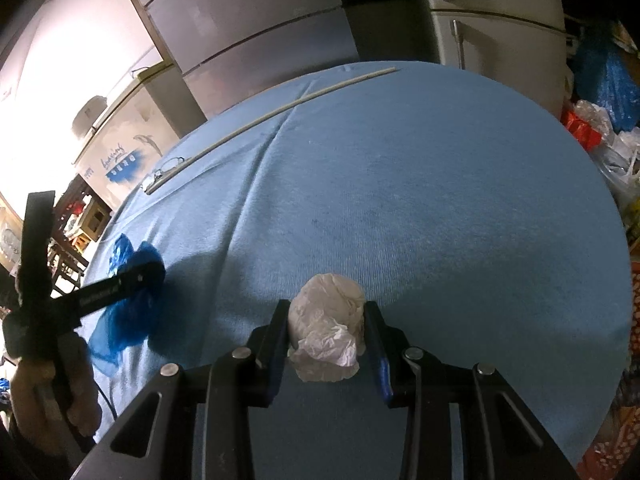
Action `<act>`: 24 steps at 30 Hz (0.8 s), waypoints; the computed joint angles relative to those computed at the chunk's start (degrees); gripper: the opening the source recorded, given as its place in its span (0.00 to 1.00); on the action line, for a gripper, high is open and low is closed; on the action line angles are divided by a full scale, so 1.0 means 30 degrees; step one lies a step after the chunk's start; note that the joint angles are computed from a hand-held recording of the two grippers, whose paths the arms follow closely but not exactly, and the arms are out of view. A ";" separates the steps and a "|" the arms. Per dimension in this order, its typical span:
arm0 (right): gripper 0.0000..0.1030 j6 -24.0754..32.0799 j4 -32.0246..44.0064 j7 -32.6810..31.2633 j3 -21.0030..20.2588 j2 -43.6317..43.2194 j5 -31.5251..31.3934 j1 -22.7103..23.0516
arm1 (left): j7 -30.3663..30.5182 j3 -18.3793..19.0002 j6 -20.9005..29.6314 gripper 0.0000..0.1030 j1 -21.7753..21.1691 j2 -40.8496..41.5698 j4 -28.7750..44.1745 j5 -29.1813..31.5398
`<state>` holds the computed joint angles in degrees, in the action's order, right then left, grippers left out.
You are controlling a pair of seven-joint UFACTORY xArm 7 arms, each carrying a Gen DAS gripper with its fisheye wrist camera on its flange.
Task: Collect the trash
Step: 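Lift the tissue and blue bag and carry both toward the red basket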
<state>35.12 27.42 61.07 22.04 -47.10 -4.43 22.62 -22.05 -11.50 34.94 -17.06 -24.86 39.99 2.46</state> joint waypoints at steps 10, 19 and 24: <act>0.37 0.0534 -0.0248 0.0482 0.0399 -0.0912 0.0157 0.0516 | 0.0247 -0.0176 0.0908 0.56 -0.0795 -0.2102 -0.0983 -0.0613; 0.37 0.1027 -0.0870 0.1259 0.0624 -0.2089 0.0463 0.1074 | 0.0504 -0.0621 0.1411 0.56 -0.1784 -0.3407 -0.1832 -0.1163; 0.37 0.1858 -0.1445 0.1600 0.0527 -0.3585 0.0619 0.1369 | 0.0563 -0.0947 0.1510 0.56 -0.2266 -0.3429 -0.1772 -0.1246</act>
